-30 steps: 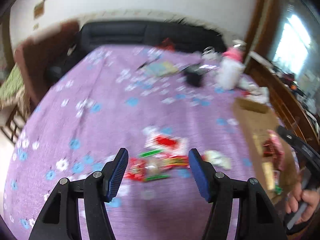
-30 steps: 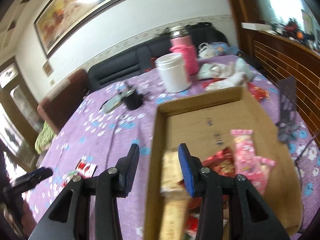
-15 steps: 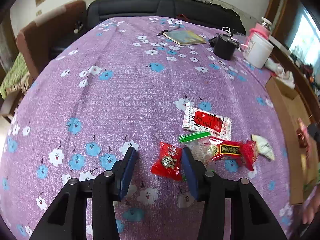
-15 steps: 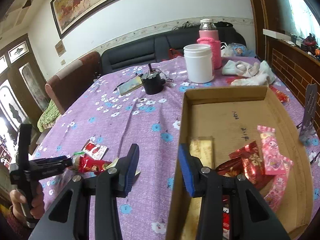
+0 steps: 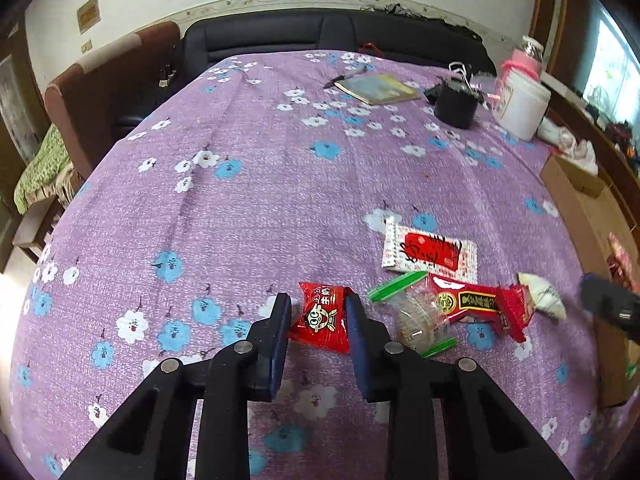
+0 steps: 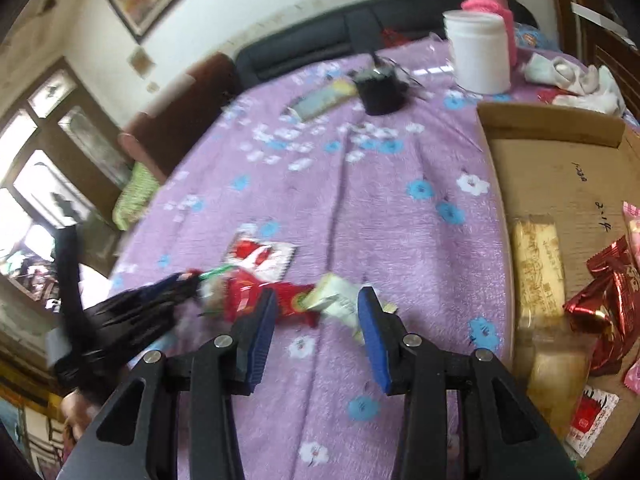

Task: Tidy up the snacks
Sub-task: 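Grasp the red spicy snack packet with the left gripper while the right grasps a white-green packet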

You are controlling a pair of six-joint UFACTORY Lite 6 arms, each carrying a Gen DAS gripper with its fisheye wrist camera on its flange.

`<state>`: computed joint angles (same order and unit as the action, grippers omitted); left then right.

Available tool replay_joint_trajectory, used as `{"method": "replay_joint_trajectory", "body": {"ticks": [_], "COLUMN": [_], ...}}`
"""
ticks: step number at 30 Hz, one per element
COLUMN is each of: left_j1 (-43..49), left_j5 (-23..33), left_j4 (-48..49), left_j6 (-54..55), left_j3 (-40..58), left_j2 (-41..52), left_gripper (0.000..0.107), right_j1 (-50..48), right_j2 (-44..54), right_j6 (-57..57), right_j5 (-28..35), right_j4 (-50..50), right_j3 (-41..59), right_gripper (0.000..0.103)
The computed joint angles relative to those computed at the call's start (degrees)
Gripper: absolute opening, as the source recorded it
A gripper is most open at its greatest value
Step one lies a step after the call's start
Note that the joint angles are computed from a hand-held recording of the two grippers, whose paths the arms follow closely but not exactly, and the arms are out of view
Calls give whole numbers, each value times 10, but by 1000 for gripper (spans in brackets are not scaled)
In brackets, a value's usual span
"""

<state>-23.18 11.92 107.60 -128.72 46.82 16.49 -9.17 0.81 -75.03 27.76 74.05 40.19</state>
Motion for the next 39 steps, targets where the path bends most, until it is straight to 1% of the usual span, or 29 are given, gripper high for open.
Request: {"method": "replay_joint_trajectory", "body": {"ticks": [2, 5, 6, 7, 9, 12, 14, 16, 18, 20, 23, 25, 27, 28, 30, 31, 33, 36, 39], "left_j1": [9, 15, 17, 18, 19, 15, 14, 12, 12, 14, 20, 22, 23, 24, 29, 30, 32, 31, 33], "left_j5": [-8, -13, -17, -18, -20, -21, -22, -20, -20, -23, -31, -33, -29, -30, -33, -35, -37, -36, -38], "left_j4": [40, 60, 71, 79, 101, 117, 126, 128, 130, 134, 165, 174, 164, 164, 187, 194, 211, 204, 224], "left_j6": [-39, -60, -71, -78, -99, -114, -121, -121, -123, -127, -157, -166, -156, -157, -181, -188, -204, -196, -215], "left_j3": [-8, -10, -12, -14, -17, -22, -23, -26, -26, -24, -22, -21, -21, -21, -21, -21, -20, -21, -22], "left_j2": [-9, -12, -14, -17, -22, -30, -32, -35, -36, -35, -31, -30, -29, -29, -27, -27, -26, -27, -28], "left_gripper": [29, 29, 29, 29, 29, 29, 29, 29, 29, 29, 29, 29, 29, 29, 29, 29, 29, 29, 29], "right_j1": [18, 43, 43, 40, 45, 36, 42, 47, 34, 17, 28, 49, 69, 77, 86, 87, 103, 99, 105], "right_j2": [35, 82, 87, 85, 55, 16, -15, -28, -16, 3, -4, -11, -33, -43, -60, -69, -96, -111, -149], "right_j6": [14, 80, 80, 56, 43, 29, 3, -46, -101, -138, -187, -185, -162, -148, -138, -150, -157, -187, -222], "right_j5": [-30, -80, -73, -65, -54, 11, -4, -23, 0, 38, 47, 47, 50, 59, 94, 96, 63, 68, 77], "right_j4": [4, -48, -51, -36, -41, -50, -37, -14, 14, 17, 14, -3, -53, -82, -129, -126, -118, -119, -126], "right_j3": [25, 57, 55, 44, 13, -24, -50, -62, -60, -56, -67, -73, -86, -91, -99, -106, -122, -137, -168], "right_gripper": [40, 40, 40, 40, 40, 40, 40, 40, 40, 40, 41, 41, 42, 45, 49, 51, 52, 53, 54]}}
